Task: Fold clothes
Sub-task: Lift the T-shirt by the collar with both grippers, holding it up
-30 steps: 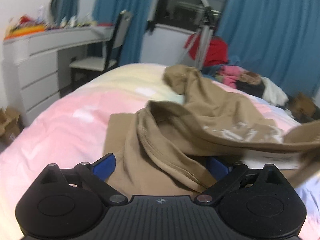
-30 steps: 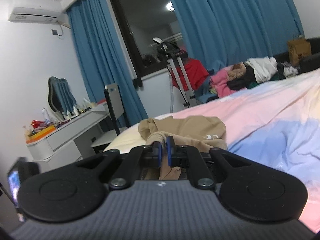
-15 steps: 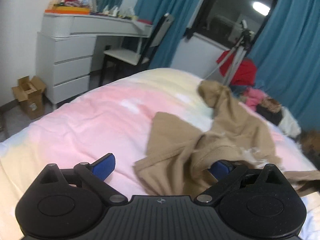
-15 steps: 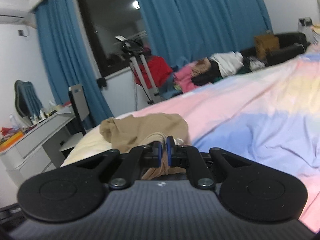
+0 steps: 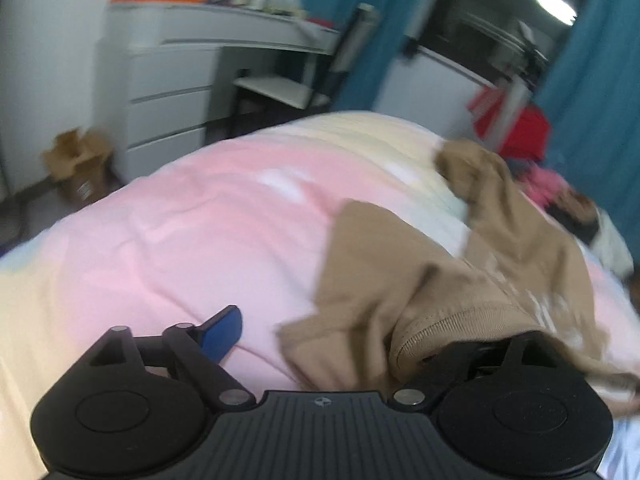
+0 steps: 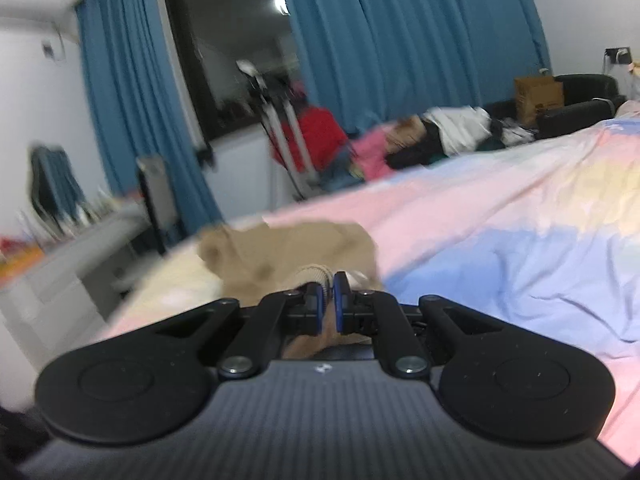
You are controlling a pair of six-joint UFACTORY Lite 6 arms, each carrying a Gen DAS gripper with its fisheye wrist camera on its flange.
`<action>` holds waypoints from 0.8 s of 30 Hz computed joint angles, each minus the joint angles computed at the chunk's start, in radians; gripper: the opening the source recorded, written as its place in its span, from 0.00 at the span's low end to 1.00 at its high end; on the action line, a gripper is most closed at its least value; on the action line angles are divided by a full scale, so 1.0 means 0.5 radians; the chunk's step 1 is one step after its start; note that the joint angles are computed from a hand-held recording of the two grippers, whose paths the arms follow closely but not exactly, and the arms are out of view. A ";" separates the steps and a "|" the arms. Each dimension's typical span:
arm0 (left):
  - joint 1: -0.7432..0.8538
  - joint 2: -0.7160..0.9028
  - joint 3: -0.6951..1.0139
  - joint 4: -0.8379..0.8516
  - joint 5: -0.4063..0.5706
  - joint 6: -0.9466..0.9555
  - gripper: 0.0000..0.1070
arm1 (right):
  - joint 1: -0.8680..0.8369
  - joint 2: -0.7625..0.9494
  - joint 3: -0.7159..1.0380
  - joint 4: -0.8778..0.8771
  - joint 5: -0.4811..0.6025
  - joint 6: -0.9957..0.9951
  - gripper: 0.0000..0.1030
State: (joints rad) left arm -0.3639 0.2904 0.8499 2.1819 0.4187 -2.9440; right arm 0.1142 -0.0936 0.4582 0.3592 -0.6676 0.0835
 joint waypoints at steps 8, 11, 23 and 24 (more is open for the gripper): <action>-0.176 -0.460 -0.346 0.283 0.548 -0.203 0.30 | 0.262 0.057 -0.040 0.407 -0.426 -0.339 0.08; -0.296 -0.809 -0.360 0.238 0.683 0.103 0.21 | 0.358 -0.228 -0.048 0.661 -0.470 -0.667 0.08; -0.632 -1.090 1.203 -0.855 0.610 1.976 0.12 | 0.160 -0.900 1.356 1.543 0.642 -2.325 0.08; -0.646 -1.032 1.412 -0.937 0.597 2.136 0.12 | 0.122 -0.883 1.521 1.717 0.748 -2.534 0.08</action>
